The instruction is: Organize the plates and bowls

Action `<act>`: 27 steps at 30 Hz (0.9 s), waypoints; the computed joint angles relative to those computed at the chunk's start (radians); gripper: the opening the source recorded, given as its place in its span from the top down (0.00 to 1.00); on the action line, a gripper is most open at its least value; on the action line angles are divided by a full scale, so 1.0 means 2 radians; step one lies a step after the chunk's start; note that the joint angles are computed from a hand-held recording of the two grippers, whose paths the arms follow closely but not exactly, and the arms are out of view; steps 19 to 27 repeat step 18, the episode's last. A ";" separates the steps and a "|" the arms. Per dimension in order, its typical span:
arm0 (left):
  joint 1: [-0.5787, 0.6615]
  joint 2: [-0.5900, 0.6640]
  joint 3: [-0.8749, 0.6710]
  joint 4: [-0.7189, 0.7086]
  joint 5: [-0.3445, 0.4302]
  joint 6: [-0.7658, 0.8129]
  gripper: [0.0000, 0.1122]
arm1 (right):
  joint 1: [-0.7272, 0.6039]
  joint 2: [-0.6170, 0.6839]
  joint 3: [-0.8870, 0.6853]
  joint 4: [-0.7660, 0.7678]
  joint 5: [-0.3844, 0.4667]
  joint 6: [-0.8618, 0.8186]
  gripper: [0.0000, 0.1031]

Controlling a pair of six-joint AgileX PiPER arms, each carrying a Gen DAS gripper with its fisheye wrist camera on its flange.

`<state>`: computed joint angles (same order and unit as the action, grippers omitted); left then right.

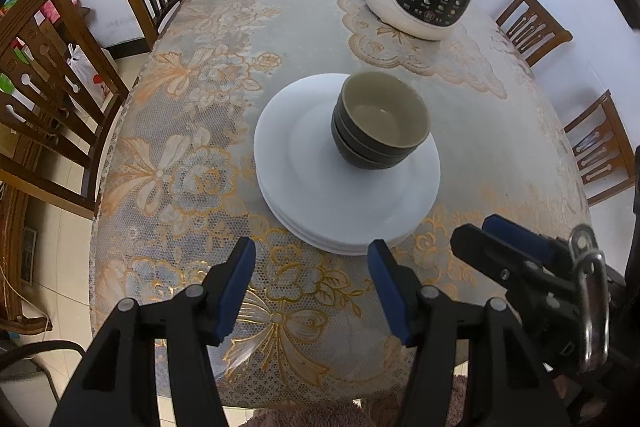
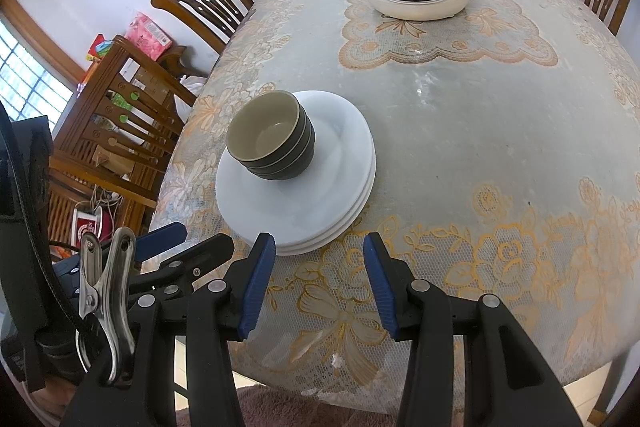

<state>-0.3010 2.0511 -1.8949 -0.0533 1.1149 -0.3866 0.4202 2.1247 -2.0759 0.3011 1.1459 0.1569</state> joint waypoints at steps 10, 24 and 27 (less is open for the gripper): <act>0.000 -0.001 0.002 -0.001 -0.001 0.001 0.45 | -0.003 -0.003 0.006 0.001 -0.002 -0.002 0.54; 0.005 0.006 -0.009 -0.003 0.009 0.001 0.45 | -0.003 -0.003 0.006 0.001 -0.002 -0.002 0.54; 0.005 0.006 -0.009 -0.003 0.009 0.001 0.45 | -0.003 -0.003 0.006 0.001 -0.002 -0.002 0.54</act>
